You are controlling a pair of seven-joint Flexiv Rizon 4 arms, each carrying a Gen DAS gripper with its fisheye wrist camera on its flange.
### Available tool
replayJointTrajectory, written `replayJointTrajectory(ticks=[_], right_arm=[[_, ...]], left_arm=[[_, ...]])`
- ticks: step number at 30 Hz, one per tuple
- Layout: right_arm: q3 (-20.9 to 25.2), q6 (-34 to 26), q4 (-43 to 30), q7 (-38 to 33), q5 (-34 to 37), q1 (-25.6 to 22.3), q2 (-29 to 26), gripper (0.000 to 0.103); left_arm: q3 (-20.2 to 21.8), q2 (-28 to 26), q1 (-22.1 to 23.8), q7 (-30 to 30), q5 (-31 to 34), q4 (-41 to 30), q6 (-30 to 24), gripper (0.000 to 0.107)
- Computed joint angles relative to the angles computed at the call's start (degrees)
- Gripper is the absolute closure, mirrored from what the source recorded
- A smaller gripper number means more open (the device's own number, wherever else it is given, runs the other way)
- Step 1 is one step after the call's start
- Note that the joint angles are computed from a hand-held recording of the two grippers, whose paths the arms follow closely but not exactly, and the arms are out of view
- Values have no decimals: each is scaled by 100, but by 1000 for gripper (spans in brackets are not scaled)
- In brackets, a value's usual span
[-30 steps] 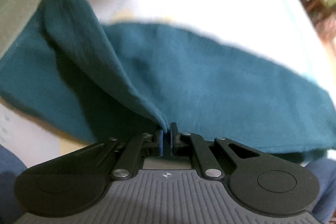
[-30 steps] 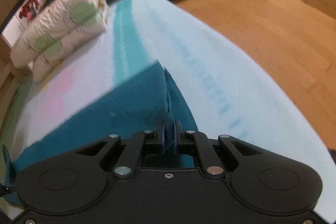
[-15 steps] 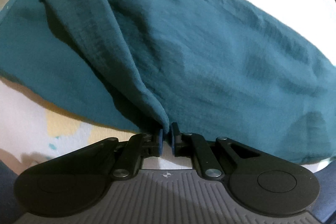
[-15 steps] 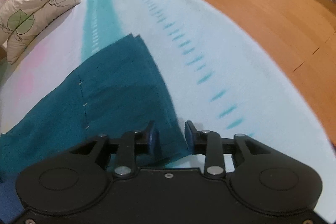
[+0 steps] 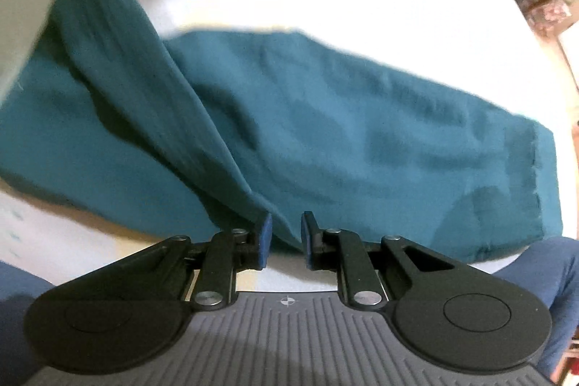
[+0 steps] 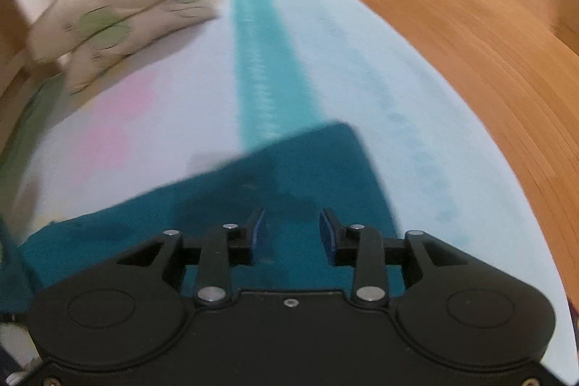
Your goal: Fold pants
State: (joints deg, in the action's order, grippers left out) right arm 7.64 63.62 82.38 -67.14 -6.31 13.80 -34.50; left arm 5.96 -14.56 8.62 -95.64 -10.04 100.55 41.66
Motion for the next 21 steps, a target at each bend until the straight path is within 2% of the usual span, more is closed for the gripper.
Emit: replayJointTrajectory(ticks=[4, 7, 16, 21], right_arm=[[387, -371, -790, -584, 98, 83, -309, 54], [623, -726, -1509, -1104, 244, 278, -637, 49], [923, -2152, -3784, -2487, 673, 1254, -1776, 49], [926, -3193, -5557, -2990, 882, 1916, -2727, 49]], left_arm=[[71, 202, 150, 312, -29, -58, 16, 90], [209, 279, 286, 386, 152, -138, 56, 90], [517, 250, 891, 433, 323, -344, 144, 90], [537, -13, 1235, 645, 44, -497, 136, 90]])
